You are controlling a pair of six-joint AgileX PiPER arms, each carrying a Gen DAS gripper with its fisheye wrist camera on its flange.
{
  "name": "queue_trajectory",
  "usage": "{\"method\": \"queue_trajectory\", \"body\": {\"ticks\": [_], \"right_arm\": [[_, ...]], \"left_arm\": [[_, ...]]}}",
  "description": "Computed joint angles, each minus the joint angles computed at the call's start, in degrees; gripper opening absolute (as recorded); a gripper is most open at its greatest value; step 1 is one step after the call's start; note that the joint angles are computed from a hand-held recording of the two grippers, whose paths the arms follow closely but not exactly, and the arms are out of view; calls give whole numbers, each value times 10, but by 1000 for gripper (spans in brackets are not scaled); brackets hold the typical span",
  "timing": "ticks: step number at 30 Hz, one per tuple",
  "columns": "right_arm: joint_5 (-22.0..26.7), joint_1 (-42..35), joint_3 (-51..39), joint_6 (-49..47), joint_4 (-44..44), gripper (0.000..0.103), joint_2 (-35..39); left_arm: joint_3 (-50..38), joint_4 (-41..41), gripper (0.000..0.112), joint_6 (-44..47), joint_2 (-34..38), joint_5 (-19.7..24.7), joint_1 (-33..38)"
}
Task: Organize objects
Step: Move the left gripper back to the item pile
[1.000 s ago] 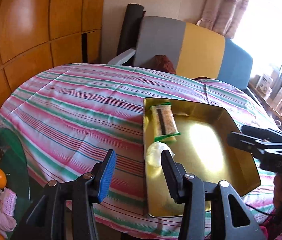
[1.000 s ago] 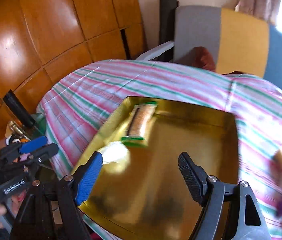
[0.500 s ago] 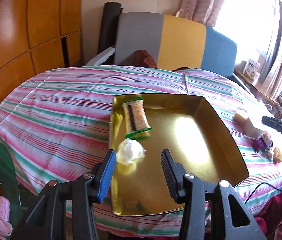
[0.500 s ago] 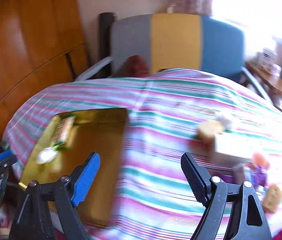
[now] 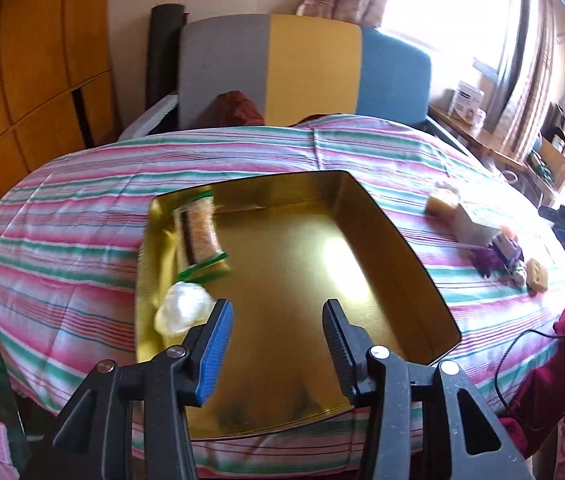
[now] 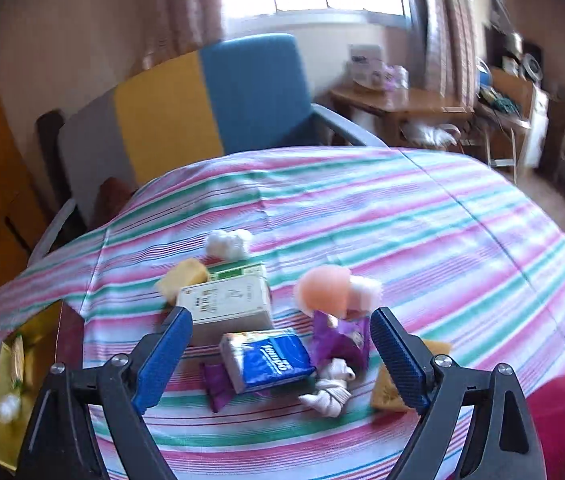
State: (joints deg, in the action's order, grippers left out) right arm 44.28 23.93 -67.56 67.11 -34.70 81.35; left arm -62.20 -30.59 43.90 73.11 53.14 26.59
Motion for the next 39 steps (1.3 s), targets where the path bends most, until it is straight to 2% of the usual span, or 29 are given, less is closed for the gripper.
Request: {"method": "queue_trajectory", "body": {"ticks": [5,9,11,18,21,28,36,39], "right_arm": [[-100,-85,75,27,74,92,-39],[-119,-87,91,64,48,97,-54],[-118,-80,96,76,42,97,-63],[-162,-101,131,103,48,100,-86],[-180,-112,140,94,67,100,-92],[-210,-136,151,46,127,101,-95],[-235,-155,163,0,185,102,-101],[-237,-155,165,4,182,102,-103]], "left_arm": [[1,24,47,-33,-8,-7,-54],[4,38,47,-57,-12,-12,-96],[3,46,47,-69,-11,-14,-118],[-22,65,47,-107,6,-11,-198],[-46,65,47,-128,21,-5,-235],[-81,113,47,-189,58,-23,-342],[-146,165,47,-237,130,3,-417],[-185,137,47,-229,165,32,-430]]}}
